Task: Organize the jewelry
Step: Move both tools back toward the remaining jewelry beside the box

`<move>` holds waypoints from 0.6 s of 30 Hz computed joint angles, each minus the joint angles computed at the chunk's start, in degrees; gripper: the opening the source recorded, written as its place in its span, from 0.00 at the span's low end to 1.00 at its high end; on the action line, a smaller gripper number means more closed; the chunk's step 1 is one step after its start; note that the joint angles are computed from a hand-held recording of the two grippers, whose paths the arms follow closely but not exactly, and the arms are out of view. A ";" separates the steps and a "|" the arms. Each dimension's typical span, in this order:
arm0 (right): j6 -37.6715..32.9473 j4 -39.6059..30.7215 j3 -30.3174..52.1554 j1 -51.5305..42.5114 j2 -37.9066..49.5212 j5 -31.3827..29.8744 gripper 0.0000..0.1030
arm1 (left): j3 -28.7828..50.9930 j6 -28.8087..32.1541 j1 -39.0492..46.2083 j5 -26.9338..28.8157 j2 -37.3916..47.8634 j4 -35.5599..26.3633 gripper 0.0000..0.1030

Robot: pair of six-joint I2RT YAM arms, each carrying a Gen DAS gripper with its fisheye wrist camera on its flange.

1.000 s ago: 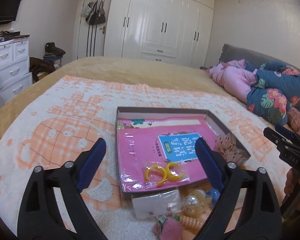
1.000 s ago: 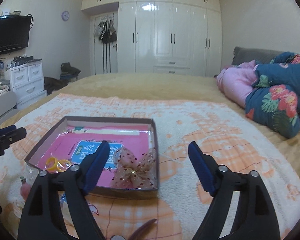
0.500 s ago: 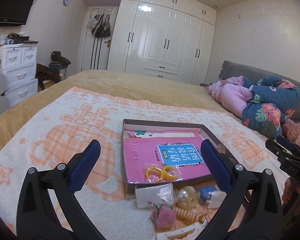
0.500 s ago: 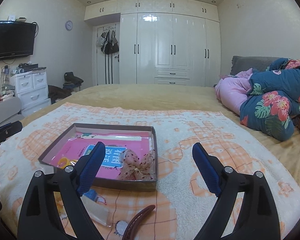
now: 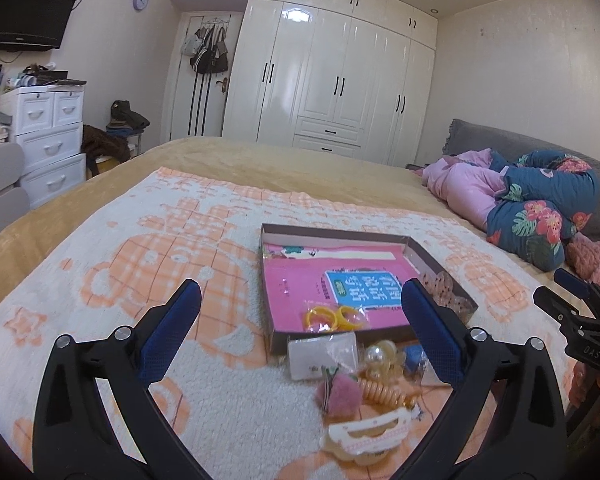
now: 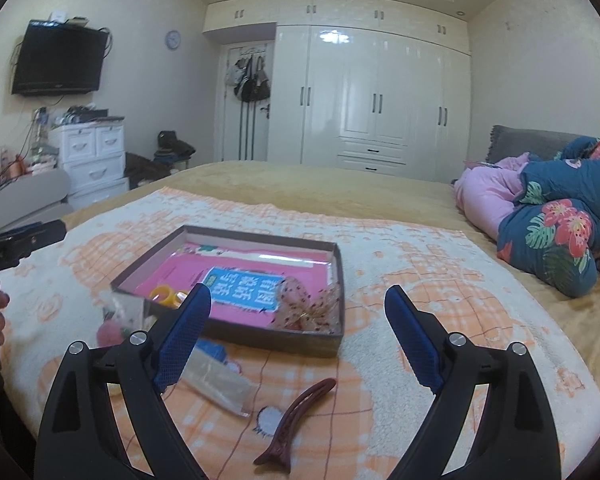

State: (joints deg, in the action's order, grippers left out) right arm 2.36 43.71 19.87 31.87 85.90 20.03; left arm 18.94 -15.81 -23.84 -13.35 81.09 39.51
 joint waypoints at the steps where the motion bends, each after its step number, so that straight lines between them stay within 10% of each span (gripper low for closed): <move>1: -0.17 -0.23 0.09 0.44 0.36 -0.25 0.84 | -0.48 0.00 -0.06 0.06 -0.07 0.22 0.89; 18: -1.26 -1.81 2.33 6.64 8.07 -0.98 0.84 | -4.43 0.01 -3.08 -1.15 -0.98 -2.72 0.89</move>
